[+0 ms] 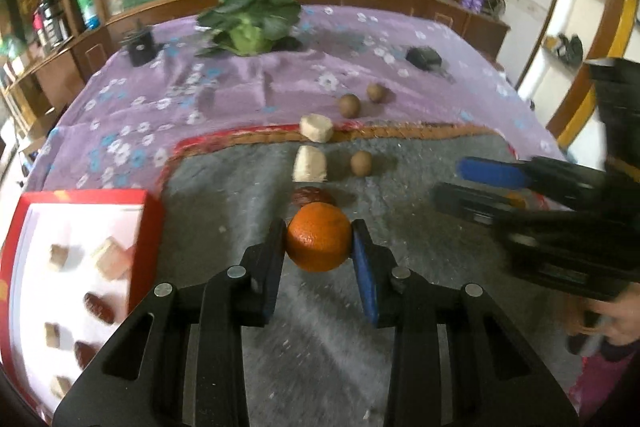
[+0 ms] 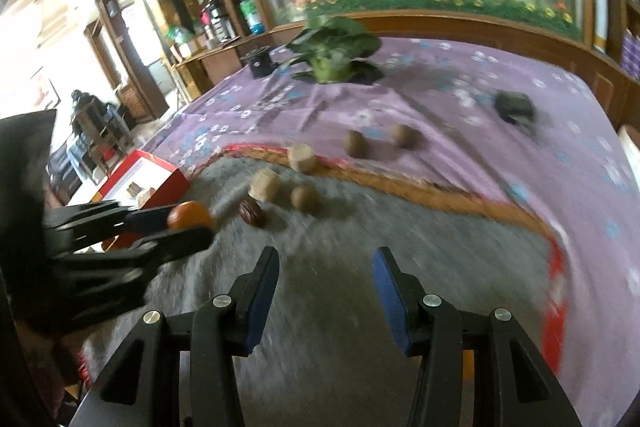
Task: Organize fruits
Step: 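Grasp a brown round nut with the right tool, then carry the orange and nut into the white tray and open both tools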
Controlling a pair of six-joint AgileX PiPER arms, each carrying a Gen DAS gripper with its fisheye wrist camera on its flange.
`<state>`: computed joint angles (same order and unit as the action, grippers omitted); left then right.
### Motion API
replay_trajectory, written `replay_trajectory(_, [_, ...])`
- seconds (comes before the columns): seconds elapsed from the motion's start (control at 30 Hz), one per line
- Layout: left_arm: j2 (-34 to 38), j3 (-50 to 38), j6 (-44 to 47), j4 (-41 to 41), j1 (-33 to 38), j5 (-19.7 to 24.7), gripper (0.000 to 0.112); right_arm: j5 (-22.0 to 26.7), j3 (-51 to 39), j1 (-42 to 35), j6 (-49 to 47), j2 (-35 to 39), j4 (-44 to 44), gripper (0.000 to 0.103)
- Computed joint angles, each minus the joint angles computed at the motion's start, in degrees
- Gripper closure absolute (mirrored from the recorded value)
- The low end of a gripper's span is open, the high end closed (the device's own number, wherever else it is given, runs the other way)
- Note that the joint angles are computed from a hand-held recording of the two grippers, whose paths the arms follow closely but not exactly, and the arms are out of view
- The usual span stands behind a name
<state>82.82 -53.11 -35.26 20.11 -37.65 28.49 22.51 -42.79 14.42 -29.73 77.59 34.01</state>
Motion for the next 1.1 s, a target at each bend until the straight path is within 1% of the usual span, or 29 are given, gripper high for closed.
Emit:
replay_trajectory(0.1, [-2.4, 1.7, 0.2, -0.4, 1.0, -0.1, 0.080, -1.7, -4.7, 2.9, 4.8, 6.6, -5.0, 0.057])
replay_trajectory(0.2, [-3.8, 3.0, 5.0, -5.4, 3.6, -0.6, 0.080, -2.0, -8.9, 4.8, 8.8, 11.8, -9.5, 0.063])
replay_trajectory(0.23, [-3.8, 3.2, 5.0, -5.2, 3.9, -0.6, 0.080, -2.0, -10.5, 5.5, 10.6, 13.7, -11.8, 0.066])
replay_trajectory(0.27, [-3.9, 3.6, 4.6, -4.6, 4.0, -0.6, 0.080, -2.0, -11.5, 5.8, 11.6, 15.1, -13.2, 0.072])
replay_trajectory(0.3, [-3.9, 3.8, 4.1, -4.1, 4.1, -0.4, 0.080, -1.9, -12.0, 6.0, 12.6, 15.9, -14.6, 0.075])
replay_trajectory(0.33, [-3.8, 4.1, 4.8, -5.0, 4.7, -0.5, 0.080, -3.0, -11.6, 6.5, 15.2, 16.2, -17.7, 0.080])
replay_trajectory(0.4, [-4.2, 4.8, 5.2, -5.6, 5.5, -1.0, 0.080, -3.2, -10.7, 6.4, 15.3, 15.2, -17.7, 0.082])
replay_trajectory(0.47, [-4.6, 5.3, 3.4, -4.1, 5.5, -0.8, 0.080, -3.0, -9.3, 5.6, 12.4, 13.5, -14.2, 0.082])
replay_trajectory(0.57, [-5.3, 5.8, 1.4, -2.6, 5.3, -0.2, 0.080, -3.1, -7.0, 6.2, 15.3, 10.3, -16.2, 0.082])
replay_trajectory(0.73, [-6.8, 7.0, -5.6, 3.6, 2.9, 1.6, 0.080, -2.9, -3.0, 8.2, 19.5, 4.2, -18.1, 0.082])
replay_trajectory(0.87, [-8.4, 8.1, -8.9, 6.1, 2.1, 2.8, 0.080, -2.2, -0.7, 11.9, 25.0, -0.5, -21.5, 0.082])
replay_trajectory(0.93, [-9.8, 8.9, -11.6, 8.5, 1.4, 3.9, 0.080, -1.8, -0.1, 14.7, 30.0, -2.2, -25.2, 0.082])
replay_trajectory(1.1, [-13.2, 10.8, -14.1, 10.9, 1.2, 6.0, 0.080, -1.5, -0.1, 21.0, 41.0, -3.0, -33.7, 0.082])
